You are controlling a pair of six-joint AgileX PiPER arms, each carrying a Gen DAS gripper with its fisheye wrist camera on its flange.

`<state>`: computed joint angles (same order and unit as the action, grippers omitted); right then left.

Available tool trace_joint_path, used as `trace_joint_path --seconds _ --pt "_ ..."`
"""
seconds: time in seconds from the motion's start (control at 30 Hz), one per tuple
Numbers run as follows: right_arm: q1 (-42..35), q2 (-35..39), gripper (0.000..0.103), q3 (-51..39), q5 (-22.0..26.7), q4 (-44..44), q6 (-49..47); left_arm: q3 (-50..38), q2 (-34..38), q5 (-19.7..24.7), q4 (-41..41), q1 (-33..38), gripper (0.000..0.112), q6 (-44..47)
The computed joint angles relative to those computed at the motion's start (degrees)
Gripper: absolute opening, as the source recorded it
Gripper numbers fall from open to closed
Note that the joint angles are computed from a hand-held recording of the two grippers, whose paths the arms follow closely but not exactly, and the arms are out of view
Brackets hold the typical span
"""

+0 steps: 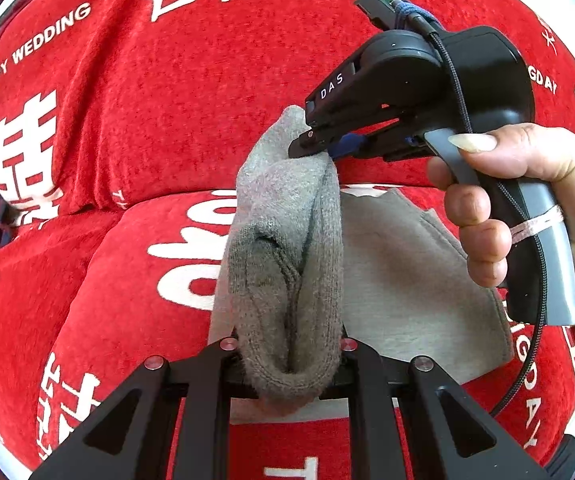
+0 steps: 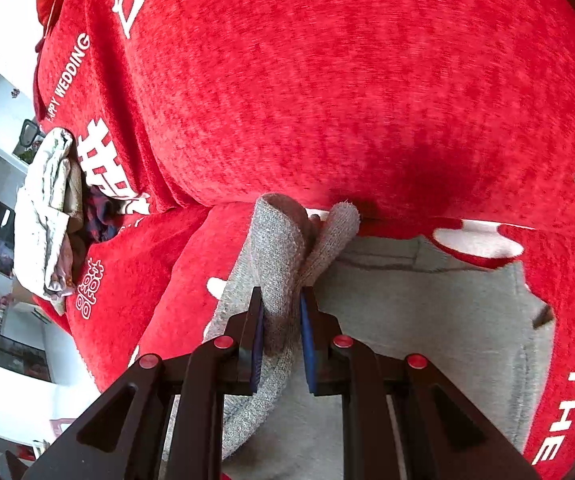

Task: Fold small clothes
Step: 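Lift the held grey sweater edge with both grippers and fold it over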

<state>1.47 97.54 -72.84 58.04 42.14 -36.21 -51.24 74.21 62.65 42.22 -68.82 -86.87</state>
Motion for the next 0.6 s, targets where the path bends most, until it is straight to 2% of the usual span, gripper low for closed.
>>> trace_joint_path --seconds 0.3,0.6 --pt "-6.8 0.5 0.018 0.2 4.1 2.9 -6.2 -7.5 7.4 2.1 0.0 -2.2 0.017 2.7" --pt "-15.4 3.1 0.018 -2.8 10.6 3.5 -14.3 -18.0 16.7 3.7 -0.4 -3.5 0.017 7.4"
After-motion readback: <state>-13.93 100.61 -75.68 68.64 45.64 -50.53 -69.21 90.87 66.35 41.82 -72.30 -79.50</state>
